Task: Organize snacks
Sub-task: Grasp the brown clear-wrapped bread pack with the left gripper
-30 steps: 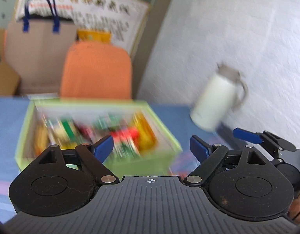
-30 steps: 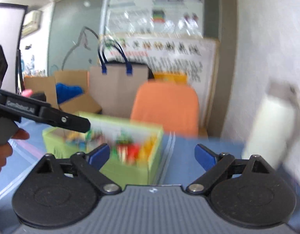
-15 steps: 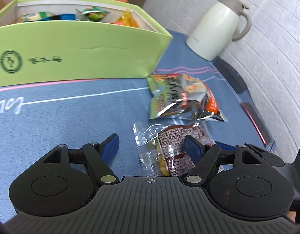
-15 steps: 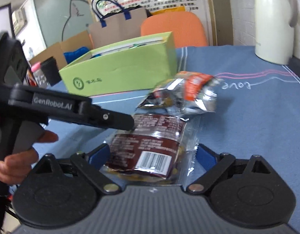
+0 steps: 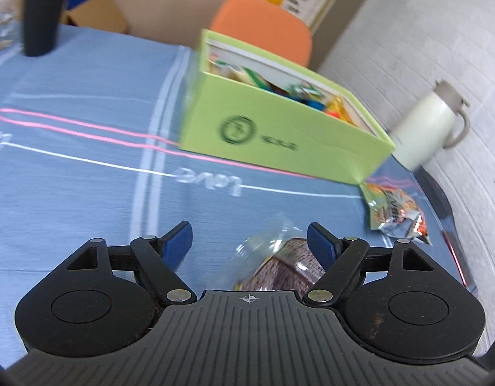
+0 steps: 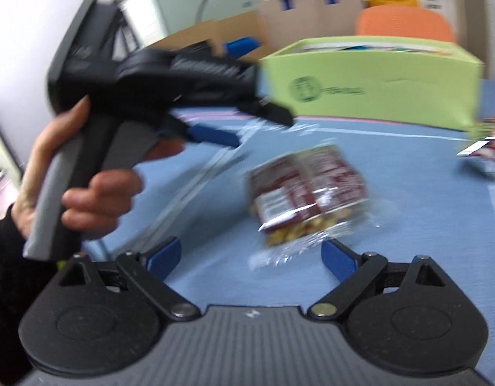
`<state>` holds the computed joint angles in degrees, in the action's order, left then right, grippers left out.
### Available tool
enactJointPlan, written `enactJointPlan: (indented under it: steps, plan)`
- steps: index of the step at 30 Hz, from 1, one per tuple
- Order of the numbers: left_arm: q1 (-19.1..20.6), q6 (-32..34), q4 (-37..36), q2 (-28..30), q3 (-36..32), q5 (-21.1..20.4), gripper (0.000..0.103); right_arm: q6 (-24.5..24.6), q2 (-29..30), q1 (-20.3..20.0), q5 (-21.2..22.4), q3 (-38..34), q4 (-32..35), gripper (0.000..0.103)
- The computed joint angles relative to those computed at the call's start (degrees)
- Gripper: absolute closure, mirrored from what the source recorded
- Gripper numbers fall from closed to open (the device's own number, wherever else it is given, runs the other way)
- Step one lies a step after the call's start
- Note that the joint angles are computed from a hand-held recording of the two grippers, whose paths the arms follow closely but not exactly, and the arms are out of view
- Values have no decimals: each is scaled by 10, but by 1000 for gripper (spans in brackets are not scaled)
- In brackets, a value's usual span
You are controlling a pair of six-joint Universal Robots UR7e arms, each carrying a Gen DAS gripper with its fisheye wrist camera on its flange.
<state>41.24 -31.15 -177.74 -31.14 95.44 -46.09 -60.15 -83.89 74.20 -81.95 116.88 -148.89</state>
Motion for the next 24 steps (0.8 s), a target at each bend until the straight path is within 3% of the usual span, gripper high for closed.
enactJointPlan:
  steps: [5, 10, 15, 20, 24]
  plan:
    - [-5, -10, -28, -24, 45, 0, 37, 0, -25, 4, -13, 11, -30, 10]
    - [-3, -26, -34, -26, 58, -44, 35, 17, 4, 13, -16, -13, -91, 10]
    - [4, -55, -14, -25, 49, -91, 32, 3, 44, 17, -14, -51, -74, 10]
    - [7, -75, 10, -19, 34, -108, 30, 10, 58, 14, 5, -64, -75, 10]
    - [5, -78, 18, -10, 20, -103, 28, 32, 73, 13, 14, -87, -21, 9]
